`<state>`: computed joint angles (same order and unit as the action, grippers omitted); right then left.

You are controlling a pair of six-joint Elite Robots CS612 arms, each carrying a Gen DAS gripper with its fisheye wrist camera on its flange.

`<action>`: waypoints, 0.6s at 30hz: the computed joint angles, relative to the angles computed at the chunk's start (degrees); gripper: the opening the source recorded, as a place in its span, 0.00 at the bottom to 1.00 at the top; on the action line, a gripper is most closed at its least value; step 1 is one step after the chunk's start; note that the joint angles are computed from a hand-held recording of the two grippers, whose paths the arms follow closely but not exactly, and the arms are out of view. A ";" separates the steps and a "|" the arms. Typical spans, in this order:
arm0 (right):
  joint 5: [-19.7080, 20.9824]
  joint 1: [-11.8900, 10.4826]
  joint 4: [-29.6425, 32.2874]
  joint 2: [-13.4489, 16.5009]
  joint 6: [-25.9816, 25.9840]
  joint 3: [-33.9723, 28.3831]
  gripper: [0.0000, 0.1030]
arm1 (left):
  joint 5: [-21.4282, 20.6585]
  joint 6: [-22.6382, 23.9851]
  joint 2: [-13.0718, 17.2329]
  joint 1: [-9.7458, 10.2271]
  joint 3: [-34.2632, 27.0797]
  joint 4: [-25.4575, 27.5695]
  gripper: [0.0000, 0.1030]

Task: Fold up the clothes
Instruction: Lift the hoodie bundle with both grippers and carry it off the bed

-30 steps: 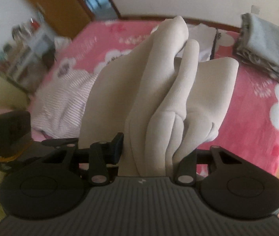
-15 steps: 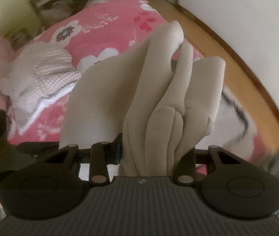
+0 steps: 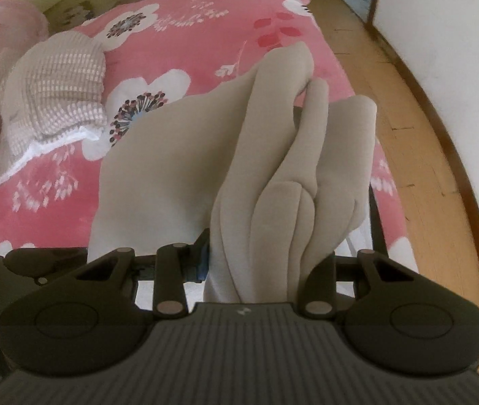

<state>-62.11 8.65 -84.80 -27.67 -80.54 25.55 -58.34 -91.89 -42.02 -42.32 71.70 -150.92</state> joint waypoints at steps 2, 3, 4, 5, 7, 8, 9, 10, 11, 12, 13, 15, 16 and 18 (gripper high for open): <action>-0.96 0.21 0.93 2.27 1.83 -2.82 0.43 | -2.29 0.05 0.84 0.50 -0.26 -0.07 0.83; -1.93 0.34 -1.61 2.22 3.70 -1.54 0.45 | -2.95 0.33 1.15 0.64 -0.07 -0.59 0.84; -3.04 0.48 -6.14 1.38 5.82 1.50 0.55 | -3.49 0.76 1.41 0.75 0.23 -1.49 0.85; -4.23 0.63 -10.36 0.77 7.86 4.08 0.70 | -3.64 1.69 1.50 0.80 0.94 -3.75 0.85; -3.74 0.36 -16.68 -0.24 10.48 7.82 0.85 | -4.25 1.43 1.58 1.00 2.39 -7.97 0.85; -2.70 0.03 -18.06 -0.44 11.62 8.53 0.90 | -4.63 0.61 1.59 1.14 3.12 -9.99 0.85; -1.67 -0.29 -19.44 -0.62 12.79 9.21 0.92 | -5.00 -0.22 1.61 1.27 3.84 -12.00 0.85; -0.16 -0.79 -21.53 -1.14 14.32 10.46 0.92 | -5.30 -1.12 1.67 1.39 4.45 -13.91 0.85; 1.70 -1.45 -24.19 -1.89 16.21 12.11 0.92 | -5.38 -2.22 1.81 1.47 4.80 -15.46 0.86; 3.53 -2.10 -26.90 -2.55 18.22 13.62 0.92 | -5.45 -3.32 1.96 1.54 5.13 -17.00 0.87; 5.52 -2.86 -31.60 -3.46 21.32 15.89 0.92 | -5.48 -4.20 2.11 1.61 5.36 -18.32 0.87; 9.43 -4.56 -42.71 -5.06 32.30 20.42 0.92 | -5.44 -4.46 2.29 1.57 5.26 -19.21 0.87; 11.24 -5.58 -46.42 -5.57 38.30 21.83 0.92 | -5.39 -4.73 1.82 1.18 5.39 -18.96 0.87; 15.16 -7.44 -49.88 -7.12 49.78 25.82 0.92 | -5.37 -5.26 0.98 0.50 5.61 -18.62 0.87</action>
<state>-46.95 1.20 -134.68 -34.79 -30.76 51.36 -63.72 -97.15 -41.04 -41.81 77.31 -169.54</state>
